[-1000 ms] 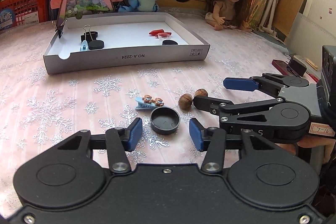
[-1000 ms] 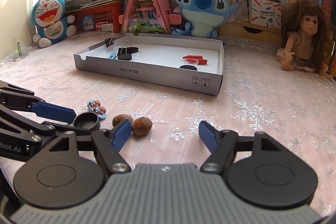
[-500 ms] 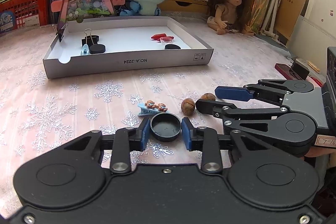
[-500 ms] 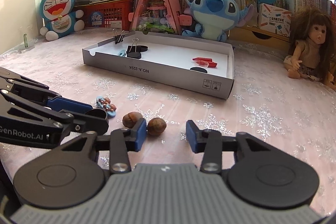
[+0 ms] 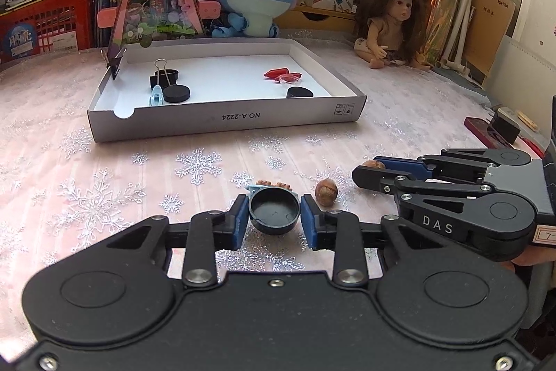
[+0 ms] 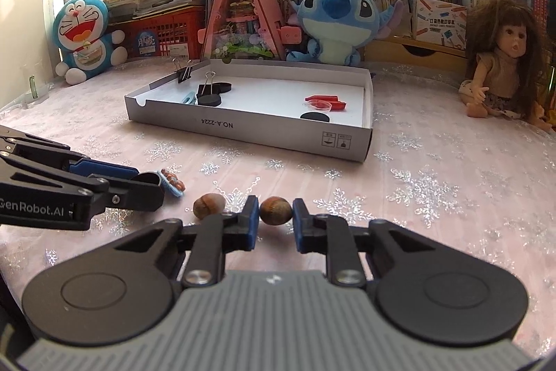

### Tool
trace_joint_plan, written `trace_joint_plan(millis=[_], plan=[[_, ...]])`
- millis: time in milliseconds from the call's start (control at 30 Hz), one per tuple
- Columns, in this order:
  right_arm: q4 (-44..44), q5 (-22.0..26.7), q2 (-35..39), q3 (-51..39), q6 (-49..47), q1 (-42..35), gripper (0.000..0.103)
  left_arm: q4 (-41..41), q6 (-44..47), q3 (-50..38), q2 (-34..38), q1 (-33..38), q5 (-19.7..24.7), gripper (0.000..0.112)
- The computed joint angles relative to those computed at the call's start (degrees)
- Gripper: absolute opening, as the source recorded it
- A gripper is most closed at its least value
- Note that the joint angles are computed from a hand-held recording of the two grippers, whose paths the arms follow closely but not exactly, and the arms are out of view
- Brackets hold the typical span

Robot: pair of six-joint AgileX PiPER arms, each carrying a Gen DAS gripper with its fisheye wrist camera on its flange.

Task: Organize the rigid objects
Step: 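Close the left tool on a second black lid while the right tool grasps a walnut, then carry the black lid with the left tool over the tray while the right tool carries the walnut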

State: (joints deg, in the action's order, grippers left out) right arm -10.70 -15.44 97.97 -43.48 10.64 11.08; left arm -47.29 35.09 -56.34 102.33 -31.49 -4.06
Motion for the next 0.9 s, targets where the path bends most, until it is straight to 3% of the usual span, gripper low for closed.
trace_joint_plan(millis=[200,333,600,900], plan=[[2.88,-0.50,-0.33,0.08,-1.82,-0.08,0.025,-8.76,8.69,-0.89,-0.15,-0.07,-0.29,0.030],[4.19,-0.59,-0.24,-0.16,-2.35,-0.24,0.025,-21.18,20.98,-2.05,0.06,0.22,-0.36,0.030],[4.85,-0.65,0.08,-0.79,-0.91,-0.97,0.025,-31.81,31.50,-4.37,0.54,0.88,-1.23,0.030],[8.18,-0.78,0.20,-1.69,-2.32,-1.00,0.025,-34.91,34.18,-6.63,1.11,2.04,-1.60,0.030]])
